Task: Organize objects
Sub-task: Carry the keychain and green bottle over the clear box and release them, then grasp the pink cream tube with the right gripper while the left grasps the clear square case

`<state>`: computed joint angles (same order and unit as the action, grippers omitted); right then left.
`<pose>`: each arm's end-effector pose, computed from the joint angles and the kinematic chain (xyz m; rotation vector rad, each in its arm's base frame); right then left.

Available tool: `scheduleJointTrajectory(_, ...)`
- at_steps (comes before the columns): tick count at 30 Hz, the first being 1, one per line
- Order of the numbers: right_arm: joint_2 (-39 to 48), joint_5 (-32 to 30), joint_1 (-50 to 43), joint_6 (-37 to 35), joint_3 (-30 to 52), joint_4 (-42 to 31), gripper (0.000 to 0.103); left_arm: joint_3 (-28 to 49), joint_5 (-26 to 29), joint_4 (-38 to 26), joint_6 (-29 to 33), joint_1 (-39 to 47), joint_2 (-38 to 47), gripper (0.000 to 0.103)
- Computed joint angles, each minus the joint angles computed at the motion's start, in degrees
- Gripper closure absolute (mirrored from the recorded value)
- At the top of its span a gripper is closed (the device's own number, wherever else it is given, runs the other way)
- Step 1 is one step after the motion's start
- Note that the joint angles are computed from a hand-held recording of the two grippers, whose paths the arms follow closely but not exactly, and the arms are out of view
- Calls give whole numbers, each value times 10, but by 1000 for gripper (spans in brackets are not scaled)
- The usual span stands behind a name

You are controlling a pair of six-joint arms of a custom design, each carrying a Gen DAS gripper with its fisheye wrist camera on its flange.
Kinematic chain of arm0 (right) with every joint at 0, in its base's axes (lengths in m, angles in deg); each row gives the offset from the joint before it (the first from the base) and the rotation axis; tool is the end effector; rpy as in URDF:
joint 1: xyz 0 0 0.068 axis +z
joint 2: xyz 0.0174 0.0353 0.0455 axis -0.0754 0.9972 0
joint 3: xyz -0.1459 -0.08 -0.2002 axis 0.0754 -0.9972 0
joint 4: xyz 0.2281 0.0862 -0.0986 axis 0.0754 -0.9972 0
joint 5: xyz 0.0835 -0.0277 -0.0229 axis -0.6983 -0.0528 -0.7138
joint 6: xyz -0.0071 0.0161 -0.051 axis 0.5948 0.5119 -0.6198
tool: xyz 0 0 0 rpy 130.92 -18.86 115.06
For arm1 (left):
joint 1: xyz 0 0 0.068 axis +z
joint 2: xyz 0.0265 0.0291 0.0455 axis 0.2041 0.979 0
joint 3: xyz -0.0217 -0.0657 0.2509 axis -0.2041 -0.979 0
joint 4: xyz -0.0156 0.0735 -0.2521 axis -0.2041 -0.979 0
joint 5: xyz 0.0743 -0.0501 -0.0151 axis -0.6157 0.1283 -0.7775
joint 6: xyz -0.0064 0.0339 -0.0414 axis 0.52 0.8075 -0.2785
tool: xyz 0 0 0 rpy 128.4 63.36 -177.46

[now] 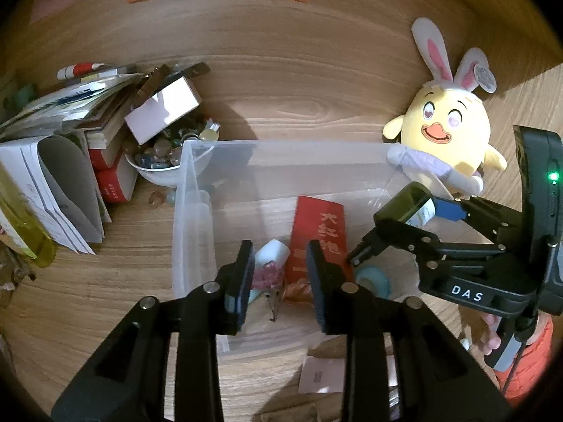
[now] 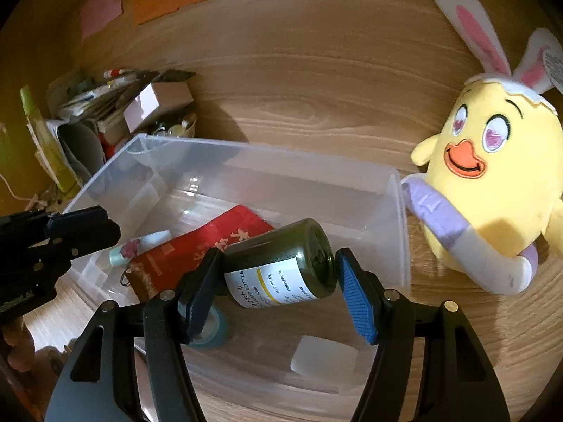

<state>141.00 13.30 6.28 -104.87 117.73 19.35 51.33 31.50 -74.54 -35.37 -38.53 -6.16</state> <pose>0.2537 0.0565 0.1003 -0.6449 2.3085 0.2676 0.1677 -0.1724 0.1147 -0.1977 2.3430 -0.1148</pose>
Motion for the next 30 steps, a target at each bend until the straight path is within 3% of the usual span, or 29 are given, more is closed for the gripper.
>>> scheduleJointTrajectory(4, -2, 6, 8, 2, -3, -1, 41, -7, -26, -4, -5, -15, -13, 41)
scheduleJointTrajectory(5, -3, 8, 9, 3, -4, -1, 40, -9, -34, -4, -8, -20, -17, 38)
scheduleJointTrajectory(12, -36, 13, 5, -4, -18, -15, 29, 1, -28, -24, -20, -35, -16, 36)
scheduleJointTrajectory(20, -150, 2, -11, -17, -60, -61, 21, 30, -115, -142, -95, -115, -41, 13)
scheduleJointTrajectory(30, -363, -46, -37, -46, -129, -175, 20, 51, -169, -285, -223, -213, -64, 7)
